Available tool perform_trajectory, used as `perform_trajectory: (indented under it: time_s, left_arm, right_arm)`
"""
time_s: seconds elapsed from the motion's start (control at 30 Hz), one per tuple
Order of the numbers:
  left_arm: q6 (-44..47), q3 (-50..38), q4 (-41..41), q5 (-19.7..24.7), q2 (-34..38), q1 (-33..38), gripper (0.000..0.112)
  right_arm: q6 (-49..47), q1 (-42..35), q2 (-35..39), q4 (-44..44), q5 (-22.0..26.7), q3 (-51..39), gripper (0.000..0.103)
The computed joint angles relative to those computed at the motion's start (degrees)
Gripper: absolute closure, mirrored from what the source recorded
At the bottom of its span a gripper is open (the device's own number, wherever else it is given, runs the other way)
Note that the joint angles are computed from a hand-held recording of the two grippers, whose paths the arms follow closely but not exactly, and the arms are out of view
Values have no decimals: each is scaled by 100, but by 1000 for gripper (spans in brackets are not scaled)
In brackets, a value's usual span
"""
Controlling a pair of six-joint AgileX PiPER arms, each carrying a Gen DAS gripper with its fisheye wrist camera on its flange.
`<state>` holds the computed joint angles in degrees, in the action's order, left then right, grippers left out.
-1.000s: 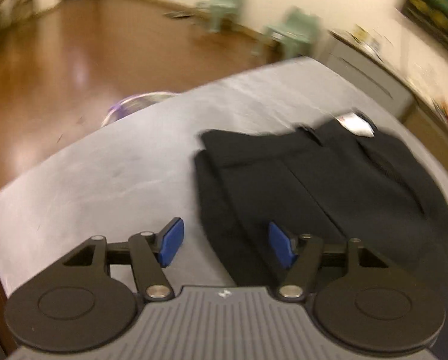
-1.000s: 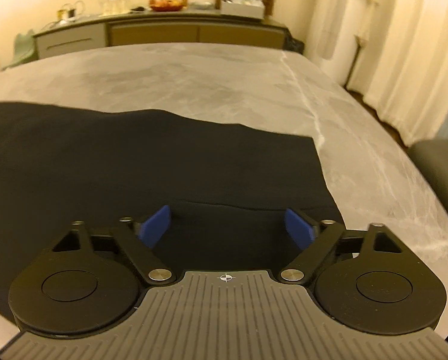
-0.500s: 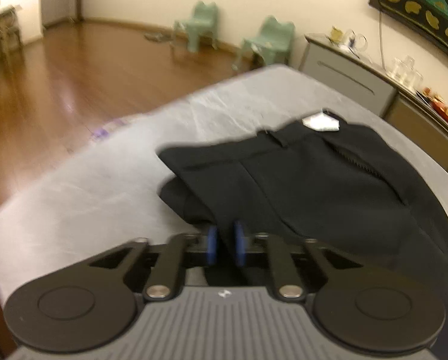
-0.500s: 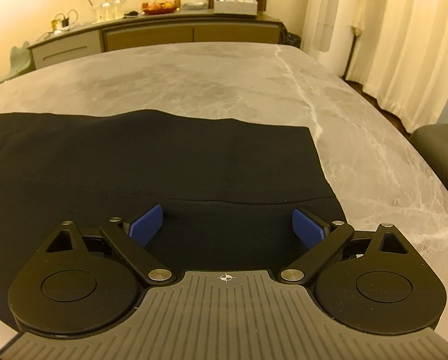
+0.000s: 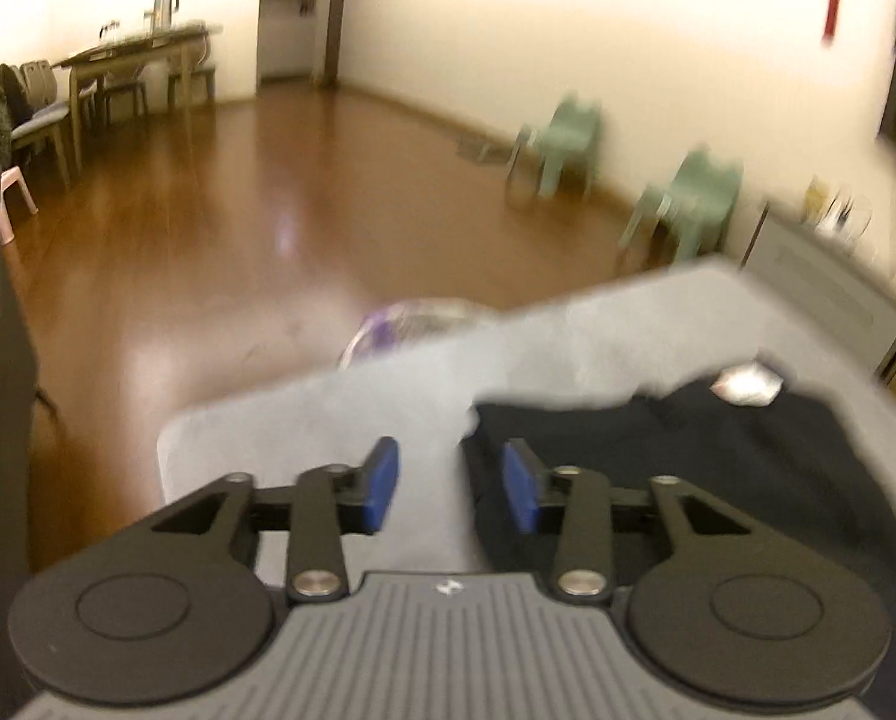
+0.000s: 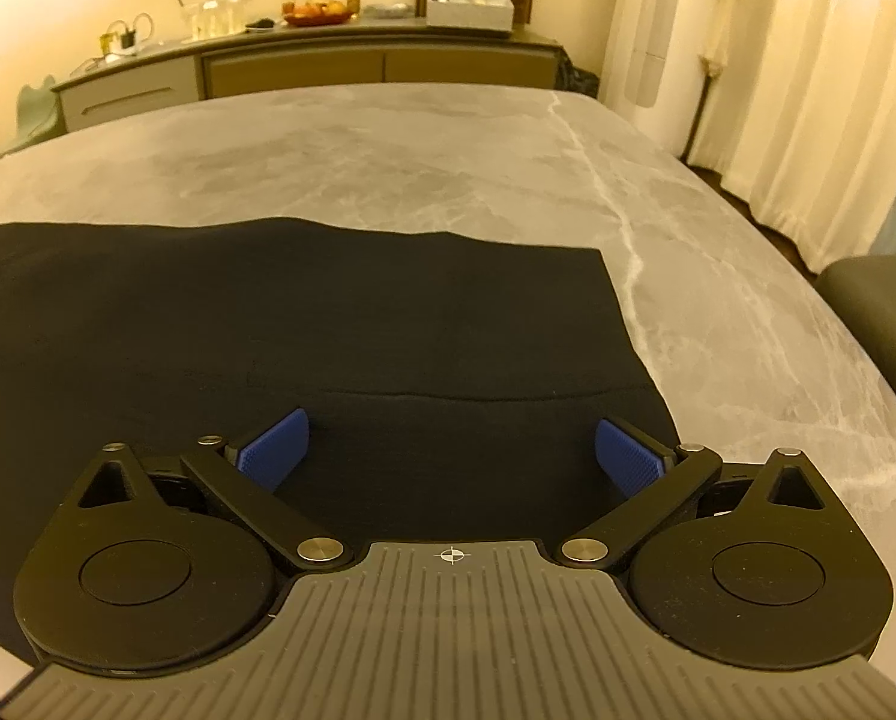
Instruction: Fold clothes
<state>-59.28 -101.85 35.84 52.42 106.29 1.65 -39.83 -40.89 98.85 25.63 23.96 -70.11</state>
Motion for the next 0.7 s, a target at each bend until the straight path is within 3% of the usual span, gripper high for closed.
perform_trajectory:
  time_s: [0.03, 0.07, 0.17, 0.27, 0.37, 0.47, 0.6, 0.7]
  left_arm:
    - [343, 3, -329, -247, -55, 12, 62]
    - [893, 4, -874, -530, -125, 84, 58]
    - [2311, -424, -2593, -757, 266, 115, 57]
    - [3139, -1340, -3925, -281, 1037, 209, 57]
    - [3047, -2603, -4088, 581, 1948, 207, 58]
    - [2941, -3378, -3702, 893, 2450, 177, 60]
    - [3384, -2700, -4237, 472, 1909, 584, 56]
    - [3663, -1509, -4951, -82, 1112, 1108, 51]
  right_arm:
    - [408, 62, -43, -366, 10, -26, 10]
    - [753, 150, -165, -657, -70, 14, 26]
    - [633, 469, -596, -226, -45, 105, 24]
    - [447, 1138, -778, 12, 143, -65, 22]
    - [511, 2185, -533, -228, 369, -628, 15]
    - [553, 3228, 123, -670, 542, -1502, 11]
    - [1031, 4181, 920, -1742, 518, -2413, 11]
    - [960, 4365, 854, -1540, 204, -2029, 11]
